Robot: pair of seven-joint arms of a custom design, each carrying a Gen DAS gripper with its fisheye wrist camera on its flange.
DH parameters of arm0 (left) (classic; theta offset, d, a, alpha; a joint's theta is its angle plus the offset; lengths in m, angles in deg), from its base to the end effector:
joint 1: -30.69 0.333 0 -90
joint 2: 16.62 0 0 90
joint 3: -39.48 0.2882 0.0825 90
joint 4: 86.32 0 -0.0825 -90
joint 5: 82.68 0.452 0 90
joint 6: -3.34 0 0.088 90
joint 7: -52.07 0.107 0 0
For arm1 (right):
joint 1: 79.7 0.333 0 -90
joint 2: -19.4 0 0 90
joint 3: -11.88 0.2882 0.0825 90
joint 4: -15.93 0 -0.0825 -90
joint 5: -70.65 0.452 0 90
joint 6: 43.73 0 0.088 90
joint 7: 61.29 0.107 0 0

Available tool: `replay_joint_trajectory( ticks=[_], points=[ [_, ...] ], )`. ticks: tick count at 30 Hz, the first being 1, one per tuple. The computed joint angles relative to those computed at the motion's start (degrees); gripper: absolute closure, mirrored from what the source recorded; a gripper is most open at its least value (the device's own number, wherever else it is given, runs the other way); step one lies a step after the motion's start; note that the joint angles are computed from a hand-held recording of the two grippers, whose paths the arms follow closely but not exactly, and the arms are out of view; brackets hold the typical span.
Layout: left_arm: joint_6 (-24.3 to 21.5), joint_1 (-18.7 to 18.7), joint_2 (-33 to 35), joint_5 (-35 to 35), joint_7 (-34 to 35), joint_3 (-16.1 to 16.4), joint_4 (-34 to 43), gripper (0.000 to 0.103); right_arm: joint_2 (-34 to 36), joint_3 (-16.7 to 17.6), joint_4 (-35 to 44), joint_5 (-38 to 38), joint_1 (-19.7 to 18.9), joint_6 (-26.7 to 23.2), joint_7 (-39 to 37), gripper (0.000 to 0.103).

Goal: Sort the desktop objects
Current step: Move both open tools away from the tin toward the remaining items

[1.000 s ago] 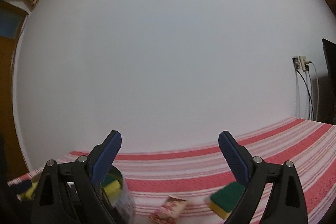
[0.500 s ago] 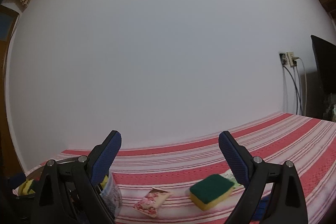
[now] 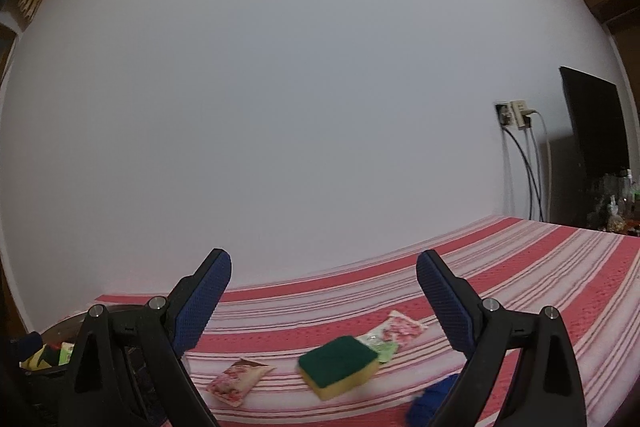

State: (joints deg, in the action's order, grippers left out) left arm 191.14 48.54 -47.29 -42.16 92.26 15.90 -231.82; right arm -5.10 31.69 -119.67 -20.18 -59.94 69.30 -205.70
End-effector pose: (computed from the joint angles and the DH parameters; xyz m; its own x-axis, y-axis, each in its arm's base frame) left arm 0.4886 -0.1263 0.5029 -0.0691 -0.9974 -0.0182 -0.3659 0.0424 -0.9297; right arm 0.4402 0.2901 0.4960 -0.4994 -0.8429 -0.2003 0.0968 0.1755 -0.9797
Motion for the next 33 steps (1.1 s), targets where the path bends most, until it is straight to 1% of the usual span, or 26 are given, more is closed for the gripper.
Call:
replay_joint_trajectory(
  ticks=[1, 4, 6, 10, 13, 18, 19, 21, 22, 23, 24, 25, 26, 27, 28, 29, 30, 31, 33],
  points=[
    [-0.2, -0.99, -0.09, 0.1, 0.22, 0.75, -0.16, 0.001, -0.58, 0.09, -0.46, 0.6, 0.06, -0.91, -0.61, 0.007],
    [-0.4, -2.49, -0.36, 0.36, 0.6, 1.35, -0.44, 0.001, -1.37, 0.57, -1.19, 2.14, 0.33, -2.72, -2.16, 0.007],
    [-0.46, -3.54, -0.36, 0.62, 1.0, 1.84, -0.47, 0.001, -2.62, 0.38, -2.22, 3.15, 0.52, -2.89, -2.65, 0.007],
    [-0.8, -8.29, -0.37, 1.14, 2.55, 5.28, -1.02, 0.001, -5.7, 0.23, -4.97, 5.29, 0.27, -3.43, -1.99, 0.007],
    [-0.83, -11.04, 0.11, 1.41, 3.92, 7.14, -1.04, 0.001, -7.93, 0.14, -6.84, 7.41, -0.03, -3.6, -2.03, 0.007],
    [-2.08, -16.31, 1.57, 1.59, 6.94, 10.73, -0.41, 0.001, -12.23, -0.36, -10.08, 11.02, -0.52, -2.5, -2.39, 0.007],
    [-2.51, -18.07, 1.8, 1.57, 7.9, 12.02, -0.34, 0.001, -13.37, -0.92, -11.07, 11.32, -0.89, -1.49, -2.42, 0.007],
    [-3.58, -23.01, 2.32, 1.12, 10.7, 15.88, -0.31, 0.001, -15.55, -1.77, -12.8, 12.64, -1.45, 0.64, -2.71, 0.007],
    [-4.02, -25.7, 2.71, 0.55, 12.41, 18.04, -0.22, 0.001, -16.68, -2.32, -13.6, 13.86, -1.57, 1.8, -3.47, 0.007],
    [-4.8, -29.94, 2.98, -0.41, 15.07, 21.5, -0.24, 0.001, -17.72, -3.0, -14.38, 15.13, -1.81, 3.08, -4.54, 0.007],
    [-5.38, -32.17, 2.63, -1.42, 16.86, 23.12, -0.61, 0.001, -18.63, -3.62, -15.05, 16.45, -2.06, 4.44, -5.76, 0.007],
    [-5.94, -34.87, 3.02, -2.53, 19.22, 25.3, -0.4, 0.001, -20.05, -4.58, -16.14, 17.78, -2.27, 6.52, -6.24, 0.007],
    [-6.72, -37.3, 3.06, -3.58, 21.47, 26.99, -0.38, 0.001, -21.81, -5.85, -17.6, 18.4, -2.47, 9.63, -6.71, 0.007],
    [-7.65, -39.26, 2.96, -4.53, 23.54, 28.14, -0.4, 0.001, -22.61, -6.65, -18.31, 19.36, -2.76, 11.52, -8.18, 0.007],
    [-8.36, -40.77, 3.19, -5.38, 25.57, 29.0, -0.17, 0.001, -22.99, -8.21, -18.61, 21.52, -2.57, 13.38, -12.19, 0.007],
    [-9.29, -42.35, 3.4, -5.96, 27.99, 29.65, 0.06, 0.001, -23.08, -8.97, -18.75, 22.99, -2.7, 14.75, -14.58, 0.007],
    [-9.84, -42.35, 3.39, -6.22, 29.21, 29.11, 0.05, 0.001, -23.38, -10.36, -19.1, 24.71, -2.49, 17.0, -17.59, 0.007],
    [-10.51, -42.11, 3.64, -6.16, 30.46, 28.11, 0.29, 0.001, -23.46, -11.95, -19.34, 26.37, -2.26, 19.64, -20.54, 0.007],
    [-11.59, -39.69, 4.1, -5.8, 30.82, 24.61, 0.75, 0.001, -22.81, -14.36, -19.34, 29.67, -1.85, 24.03, -25.56, 0.007]
  ],
)
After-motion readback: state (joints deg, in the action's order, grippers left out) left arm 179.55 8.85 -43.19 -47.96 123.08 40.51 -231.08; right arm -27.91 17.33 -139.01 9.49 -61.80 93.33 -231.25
